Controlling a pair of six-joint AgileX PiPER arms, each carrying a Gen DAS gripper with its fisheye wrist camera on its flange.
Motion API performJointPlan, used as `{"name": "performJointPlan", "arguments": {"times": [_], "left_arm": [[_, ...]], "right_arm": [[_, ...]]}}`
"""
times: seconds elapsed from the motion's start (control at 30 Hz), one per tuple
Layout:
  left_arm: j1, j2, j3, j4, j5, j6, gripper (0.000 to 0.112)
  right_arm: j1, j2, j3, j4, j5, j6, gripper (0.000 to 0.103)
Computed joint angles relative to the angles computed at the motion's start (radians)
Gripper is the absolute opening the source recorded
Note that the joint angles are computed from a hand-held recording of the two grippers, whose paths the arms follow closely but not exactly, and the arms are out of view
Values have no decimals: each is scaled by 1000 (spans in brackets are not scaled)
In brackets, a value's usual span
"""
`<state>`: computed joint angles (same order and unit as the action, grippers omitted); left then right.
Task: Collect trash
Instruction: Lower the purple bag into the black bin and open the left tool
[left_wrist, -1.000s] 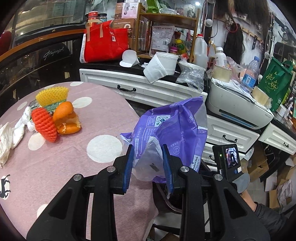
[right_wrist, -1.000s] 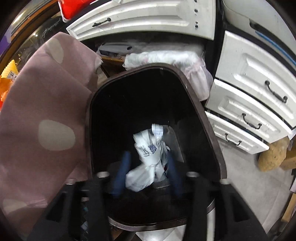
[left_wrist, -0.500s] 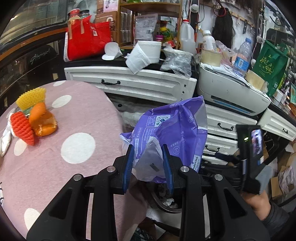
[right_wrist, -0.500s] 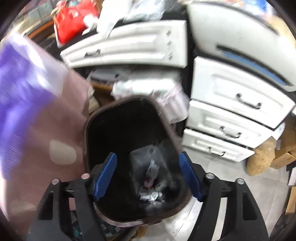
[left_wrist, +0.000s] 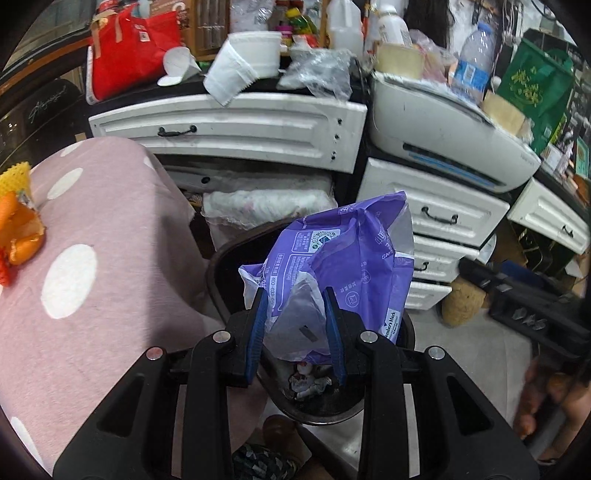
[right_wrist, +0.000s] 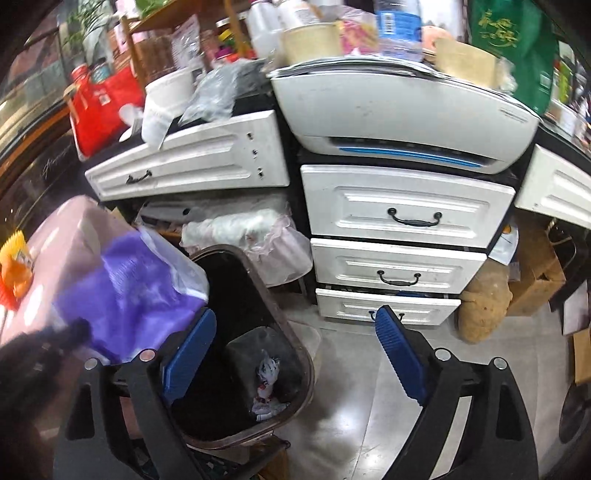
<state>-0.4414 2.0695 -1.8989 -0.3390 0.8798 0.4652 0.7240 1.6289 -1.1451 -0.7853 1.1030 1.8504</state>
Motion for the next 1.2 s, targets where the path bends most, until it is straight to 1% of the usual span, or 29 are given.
{"name": "performJointPlan", "arguments": {"times": [0.2, 0.3, 0.4, 0.5, 0.53, 0.57, 0.6, 0.63, 0.67, 0.7, 0.73, 0.83, 0.93, 1.0, 1.1, 1.2], "left_arm": [[-35, 55, -36, 59, 5, -52, 31], [-49, 83, -52, 105, 4, -83, 32], [-54, 117, -86, 142, 32, -109, 32], [-55, 124, -76, 152, 20, -121, 33], [-58, 127, -75, 160, 16, -123, 40], [-62, 131, -77, 167, 19, -123, 51], [-64, 135, -82, 168, 26, -118, 58], [-67, 135, -81, 167, 28, -110, 74], [-68, 123, -58, 161, 8, -101, 82], [-67, 109, -32, 143, -14, -83, 83], [-66, 99, -17, 130, -21, -67, 86], [-71, 80, 4, 132, -25, -46, 90], [-60, 48, 37, 103, -38, -29, 93], [-50, 30, 49, 85, -35, -27, 94], [-25, -10, 72, 21, -20, 15, 94], [-11, -72, 122, -9, -46, 40, 94]], "right_arm": [[31, -34, 15, -37, 48, 46, 88], [35, -46, 22, -43, 50, 59, 88], [37, -44, 16, -44, 52, 59, 88], [36, -44, 16, -45, 50, 57, 88], [36, -44, 17, -44, 49, 57, 88], [35, -44, 18, -44, 47, 59, 88], [34, -45, 20, -44, 45, 60, 88], [34, -46, 20, -43, 45, 59, 88], [34, -45, 18, -43, 47, 59, 88], [35, -45, 18, -47, 49, 60, 88], [37, -45, 19, -51, 51, 64, 88], [44, -45, 17, -65, 66, 79, 95], [53, -46, 17, -77, 73, 95, 97], [54, -44, 11, -79, 76, 95, 97], [65, -46, 7, -97, 77, 107, 97], [72, -44, -8, -106, 81, 98, 97]]}}
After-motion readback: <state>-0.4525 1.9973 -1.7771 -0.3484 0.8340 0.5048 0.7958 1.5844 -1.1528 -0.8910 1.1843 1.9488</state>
